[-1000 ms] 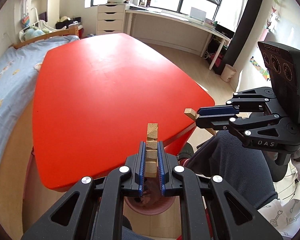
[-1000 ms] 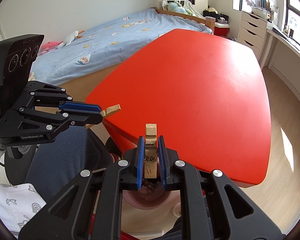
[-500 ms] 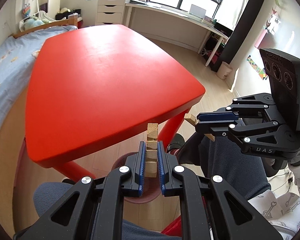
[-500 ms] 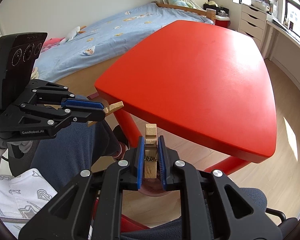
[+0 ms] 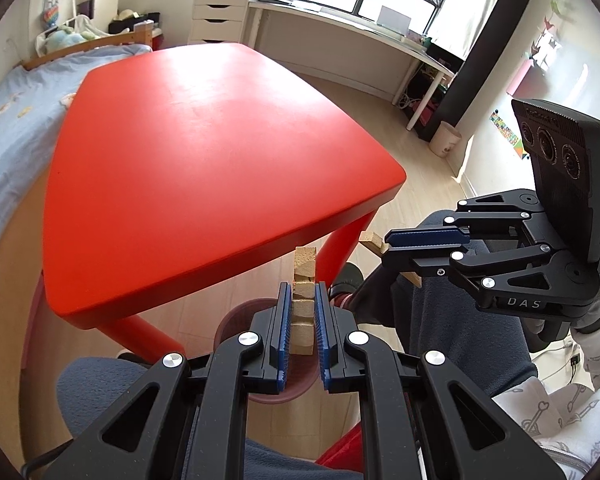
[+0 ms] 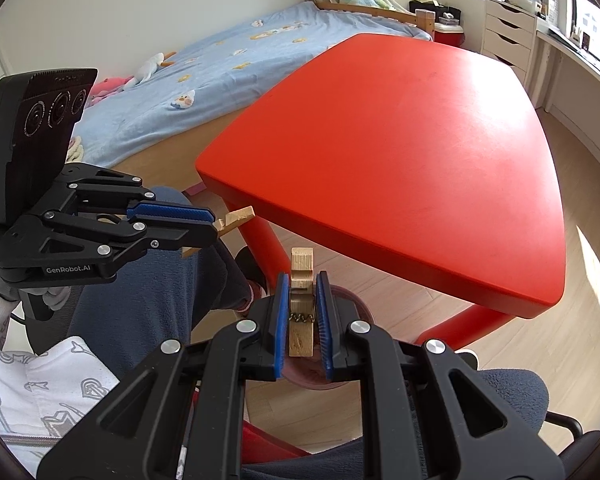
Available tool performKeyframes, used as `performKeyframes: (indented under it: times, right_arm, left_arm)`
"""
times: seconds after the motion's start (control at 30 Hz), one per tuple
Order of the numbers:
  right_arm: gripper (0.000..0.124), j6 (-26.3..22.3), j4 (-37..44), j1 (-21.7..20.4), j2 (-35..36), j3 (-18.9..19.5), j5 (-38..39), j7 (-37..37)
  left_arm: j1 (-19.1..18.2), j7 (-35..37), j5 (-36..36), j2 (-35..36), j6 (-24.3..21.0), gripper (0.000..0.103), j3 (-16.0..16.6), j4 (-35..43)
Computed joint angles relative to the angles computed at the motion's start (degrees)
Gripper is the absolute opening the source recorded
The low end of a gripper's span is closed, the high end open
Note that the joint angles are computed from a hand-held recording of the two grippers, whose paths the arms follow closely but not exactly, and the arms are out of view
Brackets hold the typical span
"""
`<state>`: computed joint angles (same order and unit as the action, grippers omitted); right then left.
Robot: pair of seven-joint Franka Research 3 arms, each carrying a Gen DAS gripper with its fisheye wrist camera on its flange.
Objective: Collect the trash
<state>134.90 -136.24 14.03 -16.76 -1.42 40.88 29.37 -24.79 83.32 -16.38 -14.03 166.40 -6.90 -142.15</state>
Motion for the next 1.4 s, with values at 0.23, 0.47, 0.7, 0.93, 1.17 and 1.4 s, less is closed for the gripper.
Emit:
performKeyframes:
  times: [0.23,0.47,0.7,0.93,1.17,1.4]
  right_arm:
    - [0.072,1.0,0.1,-0.6,0.9,0.3,-0.9,0.6]
    - [0.100,2.2,0.4,-0.9,1.6,-0.2,0.3,1.7]
    - [0.100,1.3,1.0,-1.6,2.4,-0.2,-0.4,4.5]
    - [0.100,1.7,1.8,-2.2,2.9,0.0,-1.4,7.4]
    - [0.100,4.2,4.0,-2.3,4.2,0.3,-2.3,9.7]
    - [0.100,7.9,9.3,-1.9,7.5,0.7,-1.4,10.6]
  left_arm:
    - [2.9,-4.5,4.8,0.2,0.2,0.056,-2.1,-0.2]
    - [5.4,-12.2,11.6,-0.5,1.1,0.095,-3.4,-1.3]
    - [4.7,-14.3,12.6,-0.5,0.5,0.095,-2.3,-1.3]
    - [4.2,-14.5,12.5,-0.7,1.1,0.095,-1.5,-1.3]
    - [7.9,-18.5,18.0,0.1,0.5,0.095,-3.4,1.0]
    - [11.1,-21.0,24.1,2.2,1.9,0.095,-3.9,4.5]
